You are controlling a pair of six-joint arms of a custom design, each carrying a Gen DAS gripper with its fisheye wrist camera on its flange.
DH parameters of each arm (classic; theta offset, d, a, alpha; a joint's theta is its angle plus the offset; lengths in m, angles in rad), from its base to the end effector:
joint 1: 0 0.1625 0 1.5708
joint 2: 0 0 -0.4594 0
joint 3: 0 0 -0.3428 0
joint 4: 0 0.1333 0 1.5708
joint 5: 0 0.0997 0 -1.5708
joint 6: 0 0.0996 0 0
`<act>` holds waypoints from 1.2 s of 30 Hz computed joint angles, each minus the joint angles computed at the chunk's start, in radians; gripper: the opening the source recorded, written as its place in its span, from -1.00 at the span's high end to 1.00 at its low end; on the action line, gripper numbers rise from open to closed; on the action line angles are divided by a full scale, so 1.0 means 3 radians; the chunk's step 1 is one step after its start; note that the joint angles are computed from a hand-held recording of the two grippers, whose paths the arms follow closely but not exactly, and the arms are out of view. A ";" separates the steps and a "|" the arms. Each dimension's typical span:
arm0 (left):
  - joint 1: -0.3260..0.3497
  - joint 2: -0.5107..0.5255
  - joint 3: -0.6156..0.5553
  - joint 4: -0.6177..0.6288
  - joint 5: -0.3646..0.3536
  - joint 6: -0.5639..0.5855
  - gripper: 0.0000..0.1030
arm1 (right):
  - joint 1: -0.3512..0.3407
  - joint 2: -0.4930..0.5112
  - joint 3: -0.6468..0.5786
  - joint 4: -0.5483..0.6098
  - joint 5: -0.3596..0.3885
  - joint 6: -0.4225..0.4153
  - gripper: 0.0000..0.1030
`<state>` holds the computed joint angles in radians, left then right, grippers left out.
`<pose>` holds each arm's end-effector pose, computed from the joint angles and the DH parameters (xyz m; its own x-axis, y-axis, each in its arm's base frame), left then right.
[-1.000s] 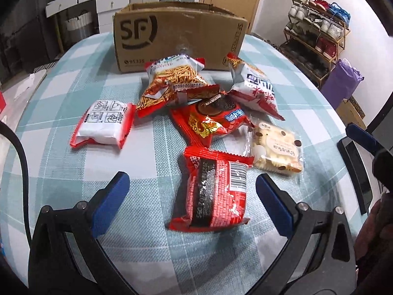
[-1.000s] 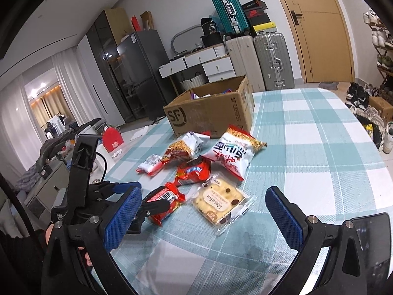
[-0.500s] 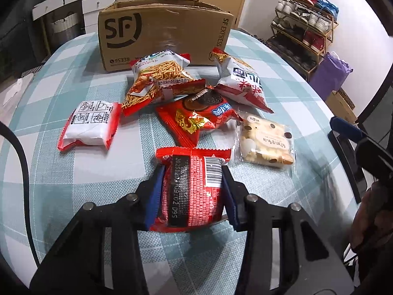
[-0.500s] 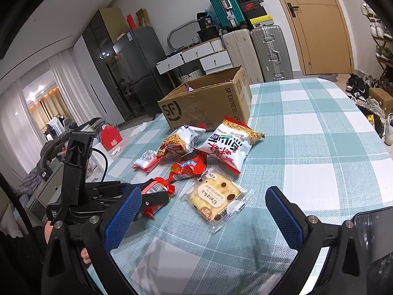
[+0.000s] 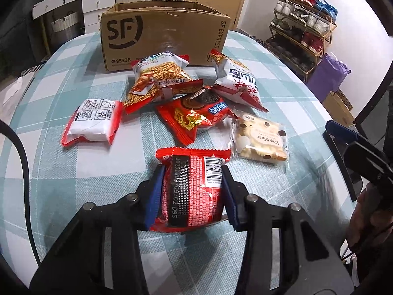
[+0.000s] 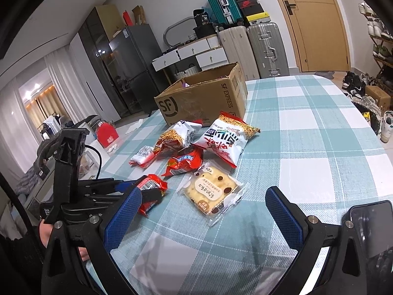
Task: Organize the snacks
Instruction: 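Grasp the clear cream-cracker pack with the right tool while the left tool holds the red pack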
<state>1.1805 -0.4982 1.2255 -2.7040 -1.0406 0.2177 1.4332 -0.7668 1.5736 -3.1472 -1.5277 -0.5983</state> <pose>-0.1289 -0.7960 0.1145 -0.7777 0.3237 -0.5389 0.5300 0.7986 -0.2852 0.0391 -0.7210 0.2316 -0.8766 -0.3120 0.3664 -0.4783 0.6483 -0.5924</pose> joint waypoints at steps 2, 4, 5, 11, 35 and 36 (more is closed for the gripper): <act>0.0007 -0.0032 0.0050 -0.0033 -0.0006 -0.0004 0.20 | 0.0006 0.0003 -0.0006 0.0015 -0.0021 0.0002 -0.99; 0.0019 -0.0066 0.0095 -0.0057 -0.0014 -0.0016 0.20 | 0.0013 0.0009 -0.0024 0.0050 -0.0053 -0.0007 -0.99; 0.0025 -0.0088 0.0120 -0.0069 -0.0018 -0.0026 0.20 | 0.0020 0.0012 -0.0035 0.0075 -0.0075 -0.0020 -0.99; 0.0064 -0.0214 0.0278 -0.0119 -0.0014 -0.0098 0.20 | 0.0085 0.0117 -0.0268 0.0400 -0.0384 -0.0167 -0.99; 0.0167 -0.0687 0.0828 -0.0480 0.0060 -0.0384 0.20 | 0.0291 0.0793 -0.1486 0.1508 -0.1192 -0.0669 -0.98; 0.0167 -0.0697 0.0837 -0.0492 0.0057 -0.0390 0.20 | 0.0299 0.0801 -0.1490 0.1498 -0.1217 -0.0676 -0.96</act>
